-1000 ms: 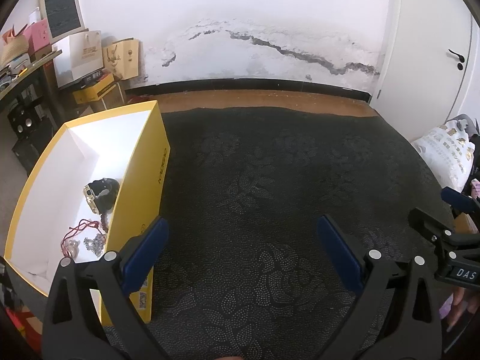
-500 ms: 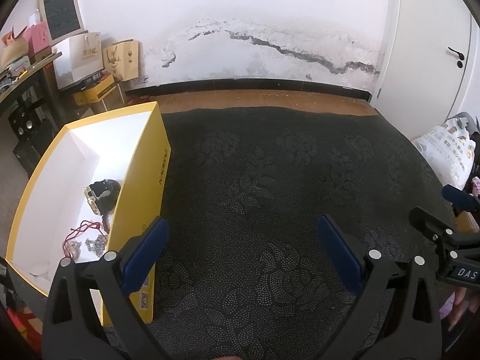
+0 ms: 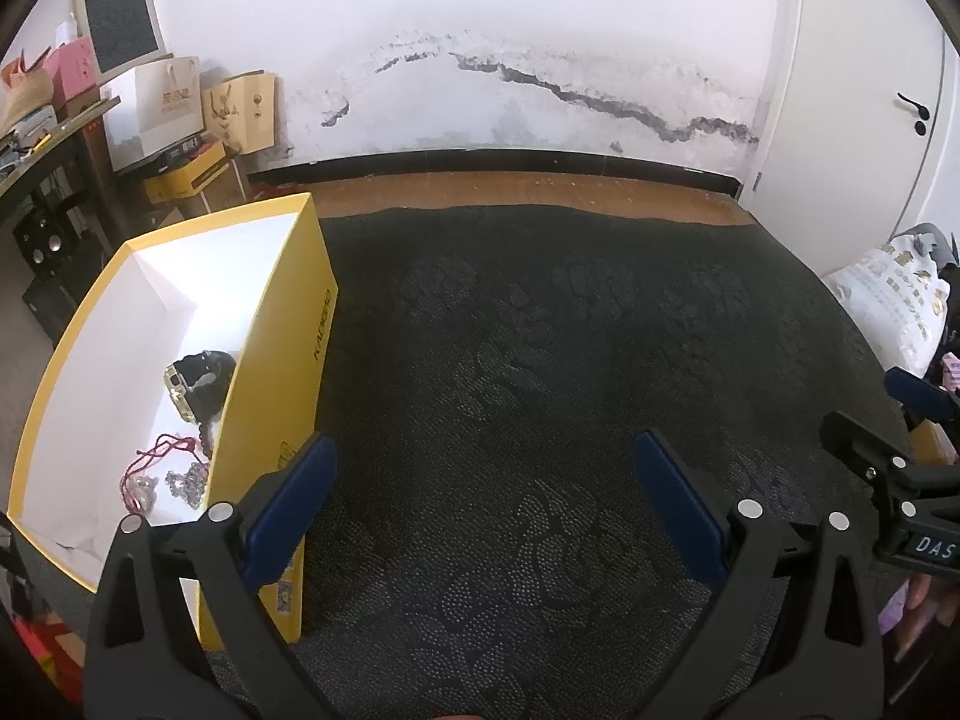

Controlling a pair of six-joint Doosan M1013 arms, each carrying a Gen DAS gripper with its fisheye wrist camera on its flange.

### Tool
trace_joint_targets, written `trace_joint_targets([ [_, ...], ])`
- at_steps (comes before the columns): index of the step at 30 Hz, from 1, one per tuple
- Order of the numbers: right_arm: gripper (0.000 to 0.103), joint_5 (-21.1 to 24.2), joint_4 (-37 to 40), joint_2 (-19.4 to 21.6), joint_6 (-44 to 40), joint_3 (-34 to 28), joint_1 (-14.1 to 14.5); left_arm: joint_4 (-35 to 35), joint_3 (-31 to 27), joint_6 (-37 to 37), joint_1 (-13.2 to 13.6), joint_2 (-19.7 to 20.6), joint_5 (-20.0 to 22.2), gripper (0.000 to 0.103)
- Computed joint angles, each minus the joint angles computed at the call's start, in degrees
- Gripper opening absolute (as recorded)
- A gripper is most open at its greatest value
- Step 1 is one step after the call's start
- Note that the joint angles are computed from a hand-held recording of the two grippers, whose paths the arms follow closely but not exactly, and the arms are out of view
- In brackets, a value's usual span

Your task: Organize jewelry

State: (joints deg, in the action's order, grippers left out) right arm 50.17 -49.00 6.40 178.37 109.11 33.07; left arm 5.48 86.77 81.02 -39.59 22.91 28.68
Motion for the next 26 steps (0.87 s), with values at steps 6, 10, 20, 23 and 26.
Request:
trace_joint_targets([
  [6,0.096,-0.01,0.23,0.04,-0.21,-0.09,-0.02,-3.95,0.46,2.33,0.42,-0.22,-1.50,0.097],
  [10,0.096,-0.01,0.28,0.05,-0.29,-0.12,-0.05,-7.69,1.19,4.74,0.77,-0.69,-3.02,0.097],
  [20,0.096,0.02,0.35,0.02,-0.49,-0.09,-0.08,1.31,1.11,-1.99,-0.40,-0.58,-2.68,0.097],
  [23,0.096,-0.03,0.36,-0.02,-0.42,-0.10,-0.11,-5.73,-0.12,3.93,0.29,0.08,0.03,0.097],
  [26,0.096,0.02,0.39,-0.02,-0.48,-0.11,-0.11,-5.60,-0.29,3.58,0.19,0.17,0.59,0.097],
])
